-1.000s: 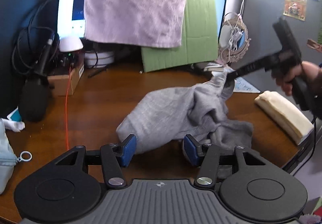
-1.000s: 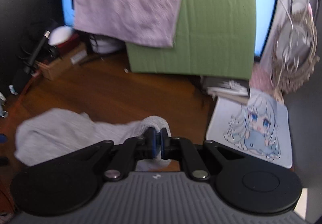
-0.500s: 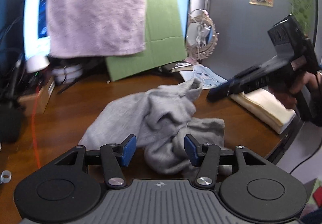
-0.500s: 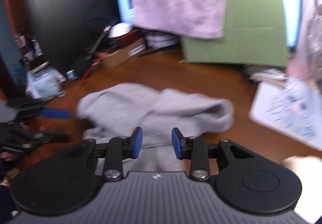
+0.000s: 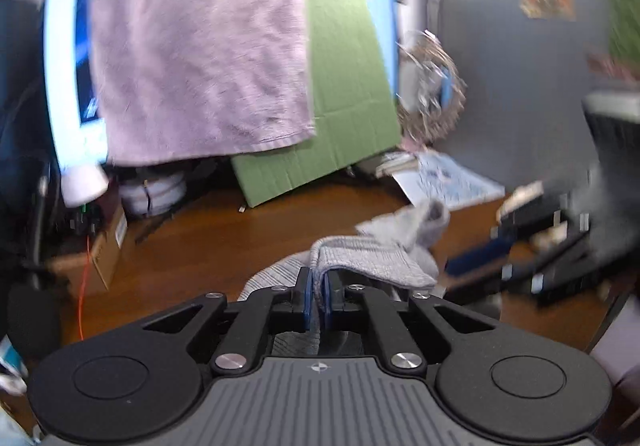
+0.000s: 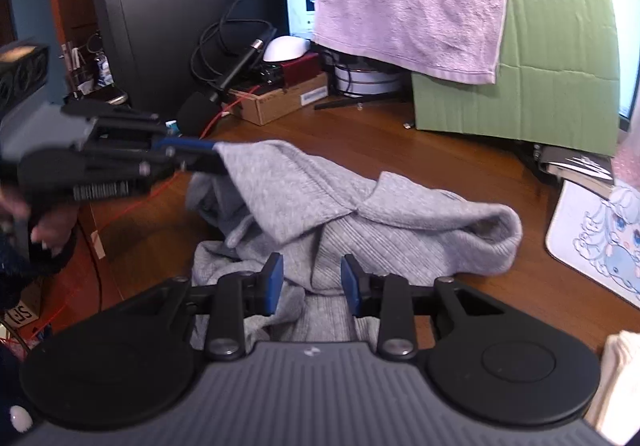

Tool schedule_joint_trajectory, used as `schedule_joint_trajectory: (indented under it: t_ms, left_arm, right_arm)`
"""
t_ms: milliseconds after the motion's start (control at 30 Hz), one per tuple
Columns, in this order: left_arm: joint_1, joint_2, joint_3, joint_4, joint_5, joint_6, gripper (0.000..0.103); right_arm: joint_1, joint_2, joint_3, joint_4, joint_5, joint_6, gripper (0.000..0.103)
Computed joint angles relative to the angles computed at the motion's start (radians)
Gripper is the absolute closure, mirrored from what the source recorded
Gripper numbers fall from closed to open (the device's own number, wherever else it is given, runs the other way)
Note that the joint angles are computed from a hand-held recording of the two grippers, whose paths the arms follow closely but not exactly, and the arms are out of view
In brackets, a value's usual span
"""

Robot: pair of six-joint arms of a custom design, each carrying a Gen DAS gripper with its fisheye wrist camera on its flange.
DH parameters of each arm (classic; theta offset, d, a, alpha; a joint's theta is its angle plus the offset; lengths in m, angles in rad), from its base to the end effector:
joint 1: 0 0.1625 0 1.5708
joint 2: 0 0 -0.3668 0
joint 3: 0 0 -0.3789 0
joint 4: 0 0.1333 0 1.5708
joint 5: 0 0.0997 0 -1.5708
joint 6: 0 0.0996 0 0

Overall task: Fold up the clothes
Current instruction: 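Grasp the sweater edge with the left tool while the right tool grasps another edge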

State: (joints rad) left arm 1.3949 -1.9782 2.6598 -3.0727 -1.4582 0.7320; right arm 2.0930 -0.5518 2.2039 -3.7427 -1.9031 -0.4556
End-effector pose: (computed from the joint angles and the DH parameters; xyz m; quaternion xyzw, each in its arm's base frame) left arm 0.0916 -0.3101 0.2660 0.3813 0.8327 -0.3687 0.1589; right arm 0.2943 -0.3093 -0.0551 0.4101 -0.8614 0.2586 0.1513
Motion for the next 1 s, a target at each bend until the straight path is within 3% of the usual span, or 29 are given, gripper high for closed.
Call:
schedule_joint_trajectory:
  t_ms: [100, 167, 400, 500, 600, 733, 800, 1000]
  left_arm:
    - [0.057, 0.043, -0.098, 0.087, -0.053, -0.082, 0.097]
    - [0.087, 0.074, -0.154, 0.133, -0.080, -0.122, 0.097]
    - [0.197, 0.220, -0.364, 0.318, -0.160, -0.289, 0.097]
    - [0.221, 0.274, -0.419, 0.341, -0.149, -0.344, 0.097]
    - [0.234, 0.304, -0.445, 0.343, -0.134, -0.364, 0.097]
    - [0.239, 0.295, -0.437, 0.316, -0.124, -0.345, 0.097]
    - [0.232, 0.263, -0.410, 0.291, -0.118, -0.322, 0.097]
    - [0.173, 0.072, -0.268, 0.280, -0.114, -0.159, 0.095]
  right_arm:
    - [-0.009, 0.019, -0.034, 0.014, 0.043, -0.028, 0.077]
    - [-0.014, 0.029, -0.072, 0.042, 0.076, -0.034, 0.077]
    - [-0.052, 0.082, -0.268, 0.122, 0.198, 0.043, 0.079]
    - [-0.059, 0.127, -0.367, 0.149, 0.153, 0.070, 0.080]
    - [-0.068, 0.124, -0.394, 0.186, 0.171, 0.054, 0.080]
    - [-0.042, 0.095, -0.356, 0.185, 0.139, -0.059, 0.080]
    - [-0.021, 0.090, -0.340, 0.174, 0.079, -0.112, 0.079]
    - [-0.021, 0.039, -0.255, 0.199, 0.009, -0.233, 0.078]
